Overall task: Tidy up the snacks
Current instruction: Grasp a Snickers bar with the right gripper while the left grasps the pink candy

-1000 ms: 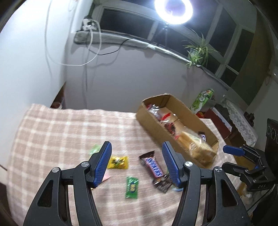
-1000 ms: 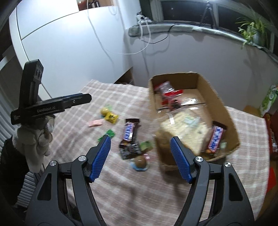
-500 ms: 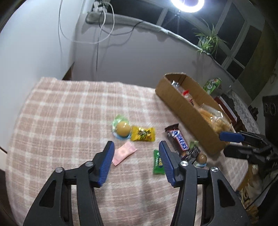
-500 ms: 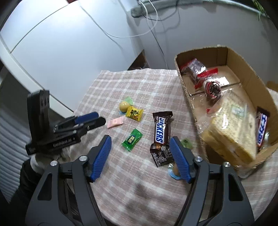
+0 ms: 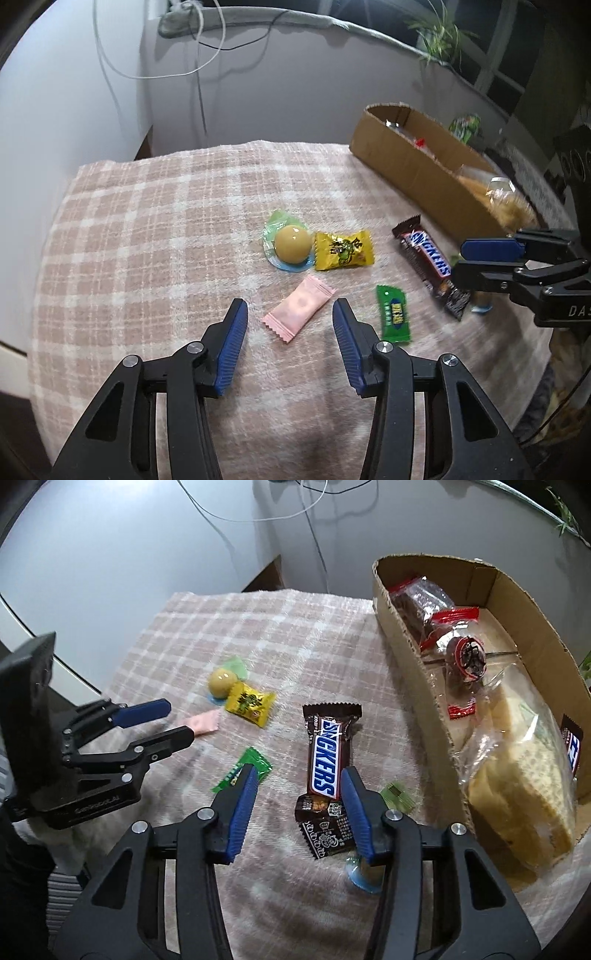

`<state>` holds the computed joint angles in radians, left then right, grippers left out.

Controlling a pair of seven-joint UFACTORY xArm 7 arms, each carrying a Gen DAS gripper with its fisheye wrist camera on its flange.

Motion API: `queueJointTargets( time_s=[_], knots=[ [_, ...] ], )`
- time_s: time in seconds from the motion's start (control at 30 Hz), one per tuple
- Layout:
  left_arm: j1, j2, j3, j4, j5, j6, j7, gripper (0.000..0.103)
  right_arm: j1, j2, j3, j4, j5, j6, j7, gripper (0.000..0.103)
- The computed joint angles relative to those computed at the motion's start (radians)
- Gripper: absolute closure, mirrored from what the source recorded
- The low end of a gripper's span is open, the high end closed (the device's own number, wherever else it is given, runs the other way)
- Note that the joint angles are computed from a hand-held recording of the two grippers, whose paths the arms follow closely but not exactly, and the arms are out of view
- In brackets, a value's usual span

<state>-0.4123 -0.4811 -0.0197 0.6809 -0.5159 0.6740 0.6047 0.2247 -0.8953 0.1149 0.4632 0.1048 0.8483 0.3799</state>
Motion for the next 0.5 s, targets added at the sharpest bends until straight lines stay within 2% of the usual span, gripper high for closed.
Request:
queueJointTargets(
  time_s=[0.37, 0.5],
  knots=[
    [-0.011, 0.052, -0.028, 0.01, 0.059, -0.036, 0.048, 0.057, -0.013, 0.069, 0.006, -0.002, -0.027, -0.034, 0.002, 0.055],
    [-0.015, 0.064, -0.03, 0.006, 0.046, -0.06, 0.053, 0.058, -0.017, 0.093, 0.009, 0.001, -0.041, -0.035, -0.001, 0.07]
  ],
)
